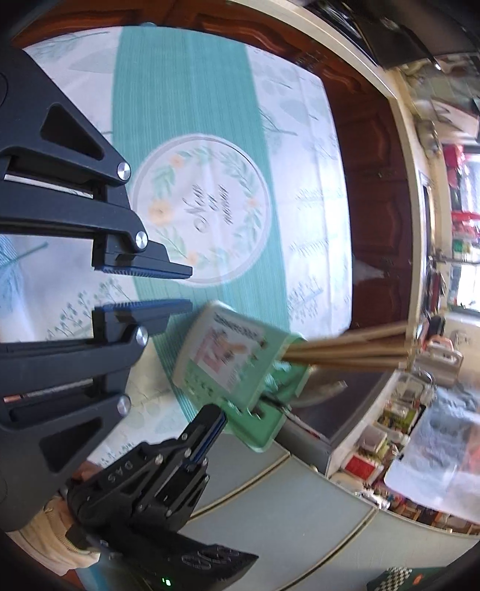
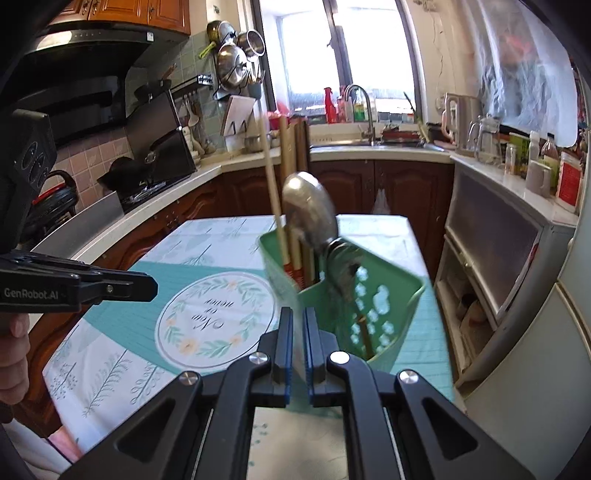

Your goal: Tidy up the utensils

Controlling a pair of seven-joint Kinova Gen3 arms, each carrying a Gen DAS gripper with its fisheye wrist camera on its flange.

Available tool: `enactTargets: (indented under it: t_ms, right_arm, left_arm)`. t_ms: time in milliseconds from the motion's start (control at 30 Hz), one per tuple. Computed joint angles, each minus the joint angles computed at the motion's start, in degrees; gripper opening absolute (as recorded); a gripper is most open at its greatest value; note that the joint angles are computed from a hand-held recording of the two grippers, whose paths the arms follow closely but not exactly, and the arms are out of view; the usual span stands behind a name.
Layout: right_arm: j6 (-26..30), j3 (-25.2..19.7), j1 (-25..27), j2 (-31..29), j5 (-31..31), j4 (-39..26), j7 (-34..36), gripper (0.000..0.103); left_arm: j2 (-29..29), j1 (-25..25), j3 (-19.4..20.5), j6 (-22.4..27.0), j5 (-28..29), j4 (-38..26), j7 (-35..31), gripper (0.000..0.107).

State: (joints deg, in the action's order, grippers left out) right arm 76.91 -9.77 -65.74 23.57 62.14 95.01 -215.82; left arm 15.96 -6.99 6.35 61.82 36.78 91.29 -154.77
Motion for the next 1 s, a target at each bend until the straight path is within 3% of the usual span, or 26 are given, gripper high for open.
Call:
enactTargets:
  t_ms: [133, 267, 400, 467, 500, 600, 700, 833, 1000]
  right_arm:
    - [-2.5, -0.28, 0.39, 0.71, -1.38, -2.15, 0.55, 0.005]
    - [-1.45, 0.46, 0.07, 2.24, -5.59, -7.72, 5.24, 0.005]
    - [-0.15, 1.52, -0.46, 2.67, -9.44, -13.02, 8.93, 0.006]
    - [1.19, 2.11, -0.81, 2.78, -11.05, -15.78, 10.95, 0.013]
    - [2.01, 2.45, -1.08, 2.87, -11.67, -16.96, 11.51, 0.023]
    - [5.7, 3.52, -2.28, 3.37, -12.86, -20.85, 12.49, 0.038]
    - [9.41, 4.3, -2.64, 4.05, -14.86, -24.97, 14.29, 0.039]
    - [10.42, 4.8, -3.07, 3.06, -16.43, -26.66, 12.3, 0.042]
    - [13.81, 5.54, -5.29, 4.11, -14.09, -30.22, 12.48, 0.049]
  left_arm:
    - [-0.4, -0.74, -1.19, -2.41, -1.04, 1.77, 0.73, 0.035]
    - [-1.2, -1.77, -1.69, -4.94, -1.16, 3.26, 0.88, 0.04]
    - [-4.36, -2.99, -1.9, -9.32, 1.32, 6.11, -1.69, 0.055]
    - [-6.31, -3.13, -2.12, -10.98, 2.62, 7.46, -3.76, 0.06]
    - [-7.2, -3.16, -2.26, -10.88, 2.89, 7.64, -4.38, 0.064]
    - [-8.9, -2.26, -3.1, -9.66, 2.62, 6.84, -3.84, 0.068]
    - [-10.73, -1.67, -3.91, -9.03, 3.03, 6.57, -4.28, 0.071]
    - [-12.62, -1.97, -5.18, -6.88, 4.35, 5.89, -4.38, 0.078]
    - [-11.24, -2.08, -5.91, 0.44, 0.12, 0.92, 5.58, 0.081]
